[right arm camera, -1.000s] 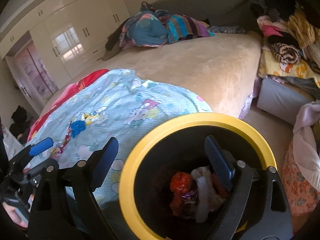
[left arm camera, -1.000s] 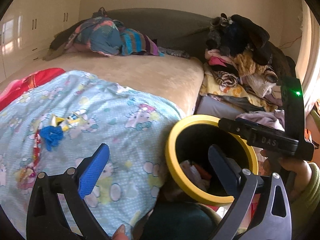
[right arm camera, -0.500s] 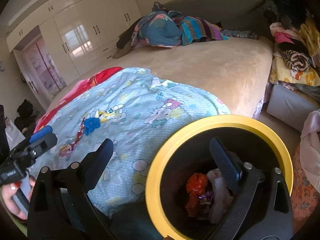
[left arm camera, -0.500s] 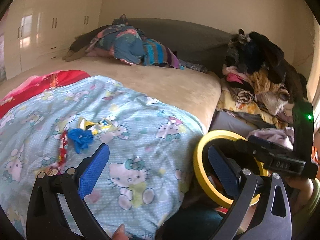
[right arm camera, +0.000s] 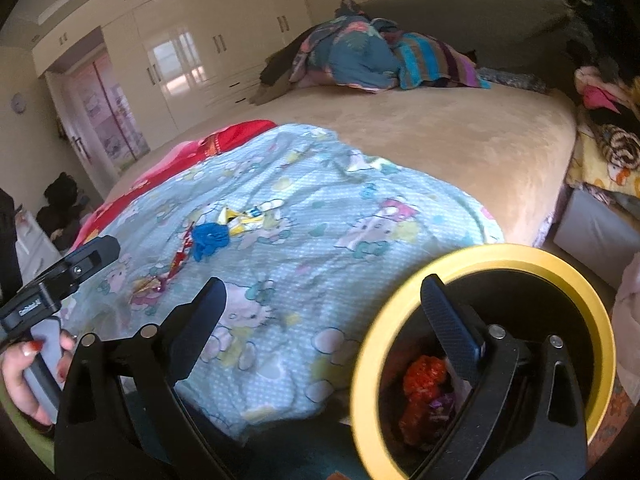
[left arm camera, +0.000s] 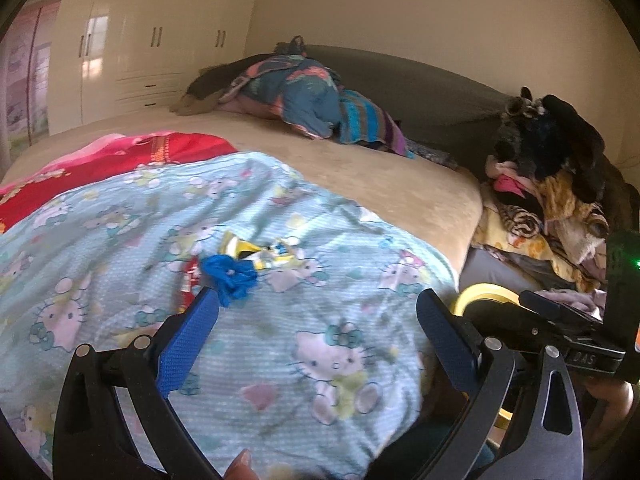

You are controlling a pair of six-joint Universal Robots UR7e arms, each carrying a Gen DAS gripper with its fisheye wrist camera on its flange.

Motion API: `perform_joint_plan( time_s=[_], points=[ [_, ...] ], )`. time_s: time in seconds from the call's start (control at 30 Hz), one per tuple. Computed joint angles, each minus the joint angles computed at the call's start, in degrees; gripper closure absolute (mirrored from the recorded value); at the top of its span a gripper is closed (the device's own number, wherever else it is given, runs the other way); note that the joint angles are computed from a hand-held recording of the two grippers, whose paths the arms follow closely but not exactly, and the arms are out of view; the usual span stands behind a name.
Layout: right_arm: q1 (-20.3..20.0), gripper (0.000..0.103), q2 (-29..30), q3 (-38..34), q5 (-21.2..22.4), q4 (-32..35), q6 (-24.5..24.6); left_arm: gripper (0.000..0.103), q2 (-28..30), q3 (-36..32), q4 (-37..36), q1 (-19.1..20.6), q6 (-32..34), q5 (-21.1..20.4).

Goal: Collect trash
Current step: 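Move both tools back over the blue glove and remaining wrappers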

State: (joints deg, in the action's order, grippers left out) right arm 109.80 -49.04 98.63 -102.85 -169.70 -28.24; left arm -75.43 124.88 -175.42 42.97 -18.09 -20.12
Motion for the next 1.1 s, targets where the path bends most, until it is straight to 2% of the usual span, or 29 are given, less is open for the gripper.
perform_joint_plan(
  time_s=[0.23, 0.47, 0.57, 0.67, 0.77, 0.87, 1.0, 1.07, 1.1],
  points=[
    [1.91, 0.013, 3.97, -3.18, 1.08, 2.21, -0.48, 0.007, -2.66, 1.74, 0.92, 0.75, -0.77, 2.72],
    [3.04, 0.013, 8.25, -6.56, 2.72, 3.60, -0.24, 0.007, -7.44, 4.04, 5.67, 2.20, -6.86, 4.52],
    [3.36, 0.013, 10.67, -8.75, 3.45, 5.02, 0.13, 0.007, -9.48, 4.86, 8.49, 3.30, -10.01, 4.06],
    [3.68, 0.013, 12.61, -10.74, 3.51, 6.38, 0.34, 0.007, -12.32, 5.51, 15.27, 5.03, -15.90, 2.86],
    [4.14, 0.013, 15.45, -13.77, 3.45, 7.67, -0.22, 0.007, -13.68, 6.23, 17.82, 6.60, -18.77, 2.07],
    [4.59, 0.013, 18.16, -16.91, 2.65, 9.48, -0.22, 0.007, -14.51, 6.87, 19.03, 7.84, -20.34, 1.18],
    [5.15, 0.013, 21.70, -21.08, 1.65, 11.56, -0.24, 0.009, -14.64, 7.78, 16.87, 9.56, -20.09, -0.39],
    [5.60, 0.013, 23.66, -23.10, 0.81, 12.28, -1.06, 0.021, -14.62, 8.13, 16.41, 10.51, -20.50, -1.21],
    [5.89, 0.013, 24.39, -23.90, 0.28, 12.62, -1.37, 0.023, -14.60, 8.24, 16.48, 10.86, -20.95, -1.35]
  ],
)
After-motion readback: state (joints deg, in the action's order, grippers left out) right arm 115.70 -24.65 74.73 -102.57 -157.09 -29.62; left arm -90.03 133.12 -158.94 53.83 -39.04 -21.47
